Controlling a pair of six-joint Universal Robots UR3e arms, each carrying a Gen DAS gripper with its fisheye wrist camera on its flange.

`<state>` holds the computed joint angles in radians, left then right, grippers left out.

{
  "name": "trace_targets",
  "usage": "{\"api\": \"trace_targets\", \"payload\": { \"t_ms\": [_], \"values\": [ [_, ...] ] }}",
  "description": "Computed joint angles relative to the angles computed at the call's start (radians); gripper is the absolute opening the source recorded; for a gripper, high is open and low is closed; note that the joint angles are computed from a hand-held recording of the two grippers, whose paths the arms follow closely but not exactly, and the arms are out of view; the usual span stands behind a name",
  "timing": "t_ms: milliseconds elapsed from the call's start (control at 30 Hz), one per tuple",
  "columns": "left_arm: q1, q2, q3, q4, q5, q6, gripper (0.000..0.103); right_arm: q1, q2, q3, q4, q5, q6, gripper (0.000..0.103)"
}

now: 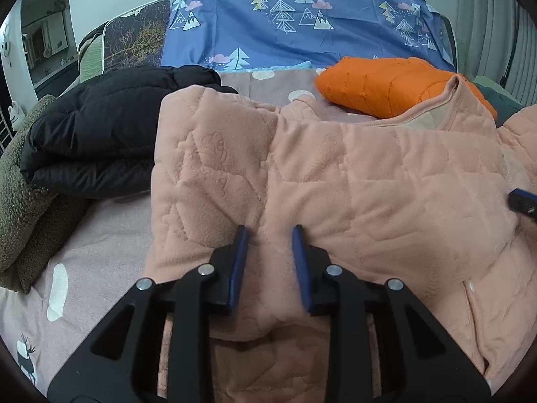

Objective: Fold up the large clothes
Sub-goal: 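Grasp the other jacket sleeve with the right tool and lift it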

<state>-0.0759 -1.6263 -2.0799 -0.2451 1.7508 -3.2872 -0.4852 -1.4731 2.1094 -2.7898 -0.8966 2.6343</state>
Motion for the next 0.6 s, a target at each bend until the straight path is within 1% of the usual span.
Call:
{"api": "trace_targets", "payload": {
  "t_ms": [33, 67, 100, 167, 200, 233, 300, 333, 400, 433, 467, 500, 533, 600],
  "values": [
    [0.003, 0.002, -0.006, 0.006, -0.006, -0.001, 0.028, -0.096, -0.074, 0.021, 0.112, 0.123, -0.055, 0.032],
    [0.006, 0.003, -0.011, 0.012, -0.011, -0.002, 0.029, -0.183, -0.129, 0.029, 0.217, 0.215, -0.111, 0.035],
    [0.007, 0.003, -0.015, 0.017, -0.015, -0.002, 0.029, -0.286, -0.189, 0.030, 0.351, 0.306, -0.183, 0.041],
    [0.008, 0.006, -0.019, 0.018, -0.013, 0.001, 0.029, -0.466, -0.244, -0.012, 0.573, 0.417, -0.292, 0.042],
    [0.006, 0.005, -0.020, 0.019, -0.007, 0.003, 0.029, -0.540, -0.235, -0.044, 0.627, 0.445, -0.306, 0.042],
    [-0.002, -0.001, -0.016, 0.021, 0.008, 0.005, 0.029, -0.587, -0.210, -0.075, 0.648, 0.456, -0.299, 0.042],
    [-0.016, -0.010, -0.008, 0.021, 0.032, 0.006, 0.029, -0.680, -0.063, -0.215, 0.656, 0.454, -0.169, 0.043],
    [-0.020, -0.012, -0.007, 0.022, 0.039, 0.006, 0.029, -0.700, 0.006, -0.298, 0.723, 0.454, -0.145, 0.043],
    [-0.021, -0.012, -0.006, 0.022, 0.041, 0.007, 0.029, -0.736, 0.215, -0.508, 0.849, 0.471, -0.033, 0.047],
    [-0.019, -0.011, -0.008, 0.023, 0.037, 0.007, 0.029, -0.741, 0.300, -0.613, 0.959, 0.480, -0.038, 0.051],
    [-0.019, -0.013, -0.013, 0.038, 0.035, 0.009, 0.029, -0.744, 0.385, -0.701, 1.003, 0.488, 0.017, 0.053],
    [-0.018, -0.012, -0.015, 0.039, 0.031, 0.007, 0.029, -0.745, 0.448, -0.754, 0.986, 0.491, 0.086, 0.057],
    [-0.016, -0.011, -0.015, 0.039, 0.027, 0.006, 0.029, -0.745, 0.496, -0.781, 0.938, 0.498, 0.151, 0.061],
    [-0.013, -0.009, -0.016, 0.039, 0.023, 0.005, 0.029, -0.733, 0.558, -0.814, 0.812, 0.500, 0.278, 0.065]
  ]
}}
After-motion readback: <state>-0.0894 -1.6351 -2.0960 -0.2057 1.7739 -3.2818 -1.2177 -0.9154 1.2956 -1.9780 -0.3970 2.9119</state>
